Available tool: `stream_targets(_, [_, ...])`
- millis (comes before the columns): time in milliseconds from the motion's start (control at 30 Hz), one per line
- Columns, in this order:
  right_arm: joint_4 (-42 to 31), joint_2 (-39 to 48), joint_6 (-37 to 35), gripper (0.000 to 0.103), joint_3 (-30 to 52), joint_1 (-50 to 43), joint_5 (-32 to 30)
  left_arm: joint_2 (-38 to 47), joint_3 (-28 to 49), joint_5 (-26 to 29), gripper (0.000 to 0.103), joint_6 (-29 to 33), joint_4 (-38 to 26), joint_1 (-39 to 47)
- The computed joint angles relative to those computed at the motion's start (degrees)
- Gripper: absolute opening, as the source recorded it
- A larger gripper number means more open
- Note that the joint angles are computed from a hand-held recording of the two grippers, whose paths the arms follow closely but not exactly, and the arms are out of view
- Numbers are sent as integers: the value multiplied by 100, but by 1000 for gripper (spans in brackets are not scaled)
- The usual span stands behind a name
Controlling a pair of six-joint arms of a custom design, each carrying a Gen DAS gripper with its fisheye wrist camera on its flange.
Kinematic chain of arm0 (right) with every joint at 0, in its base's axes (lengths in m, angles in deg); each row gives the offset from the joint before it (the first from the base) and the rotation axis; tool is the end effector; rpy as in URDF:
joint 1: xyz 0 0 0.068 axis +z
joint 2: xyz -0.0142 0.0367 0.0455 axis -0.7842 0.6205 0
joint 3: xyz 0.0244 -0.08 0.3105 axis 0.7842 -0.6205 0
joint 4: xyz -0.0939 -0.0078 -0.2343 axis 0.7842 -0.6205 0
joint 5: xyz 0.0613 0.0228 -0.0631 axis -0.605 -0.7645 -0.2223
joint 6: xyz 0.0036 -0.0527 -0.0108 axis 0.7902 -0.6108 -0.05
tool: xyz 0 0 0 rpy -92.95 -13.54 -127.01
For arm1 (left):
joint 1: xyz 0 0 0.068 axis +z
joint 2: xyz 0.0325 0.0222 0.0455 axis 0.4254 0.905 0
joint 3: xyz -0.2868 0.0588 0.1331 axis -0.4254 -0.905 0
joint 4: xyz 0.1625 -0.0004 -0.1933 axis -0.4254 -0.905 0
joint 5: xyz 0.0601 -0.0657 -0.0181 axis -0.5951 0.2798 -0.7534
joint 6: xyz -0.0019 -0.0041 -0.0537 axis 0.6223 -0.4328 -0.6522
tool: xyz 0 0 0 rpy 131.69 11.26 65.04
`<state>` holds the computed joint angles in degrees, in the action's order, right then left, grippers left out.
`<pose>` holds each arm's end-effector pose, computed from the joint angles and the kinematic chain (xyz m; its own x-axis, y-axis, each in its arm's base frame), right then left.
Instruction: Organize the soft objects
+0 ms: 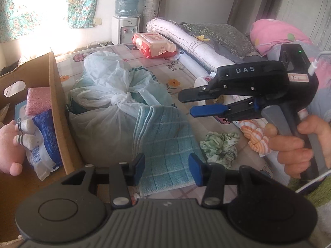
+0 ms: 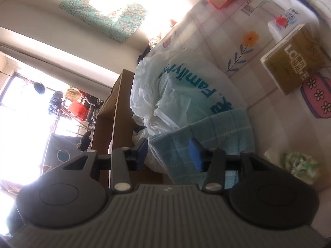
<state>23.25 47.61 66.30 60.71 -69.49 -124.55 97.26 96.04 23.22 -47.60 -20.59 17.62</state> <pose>0.2779 -0.0667 0.0484 -0.6026 0.7285 -0.3258 0.2489 0.5595 0.7906 0.3731 -0.0677 0.0895 -0.5430 0.5554 -0.6298 0.7756 0.6192 -0.1226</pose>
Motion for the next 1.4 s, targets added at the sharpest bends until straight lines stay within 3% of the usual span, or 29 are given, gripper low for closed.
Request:
stream_targets(200, [-638, 315, -433, 47, 350, -464, 70, 384, 249, -251, 42, -145, 74, -393])
stream_targets(333, [-1065, 798, -608, 47, 863, -452, 0, 520, 160, -802, 40, -452, 704, -592])
stream_targets(500, [-1570, 964, -883, 47, 1181, -458, -140, 583, 180, -1082, 42, -560, 956, -636])
stream_targets(567, [-1762, 998, -1019, 47, 1268, -480, -224, 655, 301, -1181, 46, -589, 874, -666])
stream_targets(900, [-2036, 1310, -1142, 46, 1681, -588, -877, 1082, 1010, -1470, 46, -924, 366, -797])
stream_targets(1100, [-2115, 1413, -1210, 38, 1780, -664, -1002, 1165, 1165, -1502, 37, -1008, 214, -807])
stream_targets(1167, [-2138, 1437, -1203, 36, 1805, -701, -1039, 1143, 1195, -1474, 40, -1009, 111, -788])
stream_targets(1233, [-2094, 1476, -1193, 36, 1811, -729, -1085, 1119, 1187, -1451, 61, -1014, 81, -774])
stream_targets(1267, [-2074, 1480, -1214, 36, 1787, -752, -1113, 1111, 1150, -1465, 65, -1021, 144, -776])
stream_targets(1400, [-2130, 1497, -1327, 35, 1817, -749, -1141, 1194, 1214, -1644, 68, -967, 131, -850])
